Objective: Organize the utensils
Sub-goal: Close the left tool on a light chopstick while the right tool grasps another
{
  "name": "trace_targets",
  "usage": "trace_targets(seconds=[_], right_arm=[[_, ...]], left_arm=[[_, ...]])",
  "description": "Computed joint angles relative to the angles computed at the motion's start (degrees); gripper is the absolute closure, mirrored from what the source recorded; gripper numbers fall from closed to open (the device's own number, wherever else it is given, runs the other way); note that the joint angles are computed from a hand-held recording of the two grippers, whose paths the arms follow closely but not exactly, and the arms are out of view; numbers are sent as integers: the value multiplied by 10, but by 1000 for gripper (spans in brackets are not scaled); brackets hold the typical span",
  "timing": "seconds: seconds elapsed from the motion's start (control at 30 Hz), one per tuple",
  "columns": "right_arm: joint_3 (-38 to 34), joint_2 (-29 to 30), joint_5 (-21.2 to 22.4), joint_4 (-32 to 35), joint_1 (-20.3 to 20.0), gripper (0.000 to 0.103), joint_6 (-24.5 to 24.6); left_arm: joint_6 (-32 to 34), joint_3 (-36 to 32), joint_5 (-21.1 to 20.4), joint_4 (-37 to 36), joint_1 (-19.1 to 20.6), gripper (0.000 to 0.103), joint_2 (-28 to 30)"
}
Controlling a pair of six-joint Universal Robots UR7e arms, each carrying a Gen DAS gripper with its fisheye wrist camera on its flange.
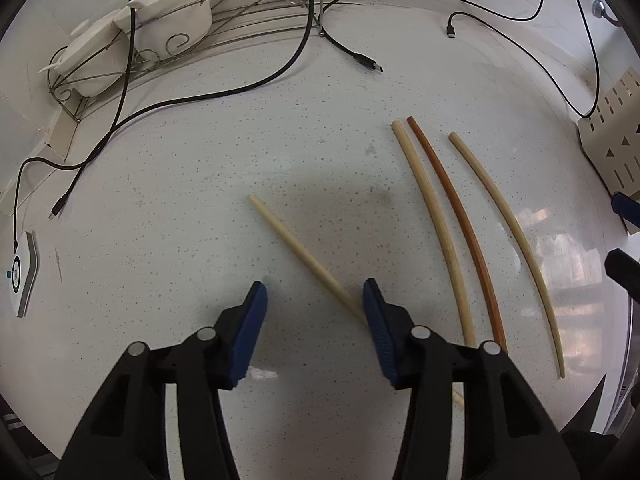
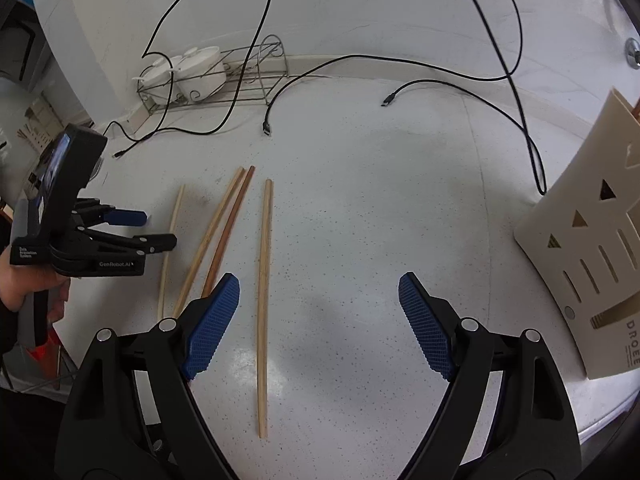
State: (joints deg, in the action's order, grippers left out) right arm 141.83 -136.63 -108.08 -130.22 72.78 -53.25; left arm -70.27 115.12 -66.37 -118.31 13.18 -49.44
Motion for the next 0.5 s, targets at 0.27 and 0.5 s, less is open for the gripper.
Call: trace_targets(seconds=[0.27, 0.5], right_arm=[[24, 67, -61, -51, 57, 26, -22], [30, 105, -93, -68, 82, 29, -19]], left_arm=[[0, 21, -5, -10, -1, 75, -22], [9, 13, -11, -11, 9, 92, -18]])
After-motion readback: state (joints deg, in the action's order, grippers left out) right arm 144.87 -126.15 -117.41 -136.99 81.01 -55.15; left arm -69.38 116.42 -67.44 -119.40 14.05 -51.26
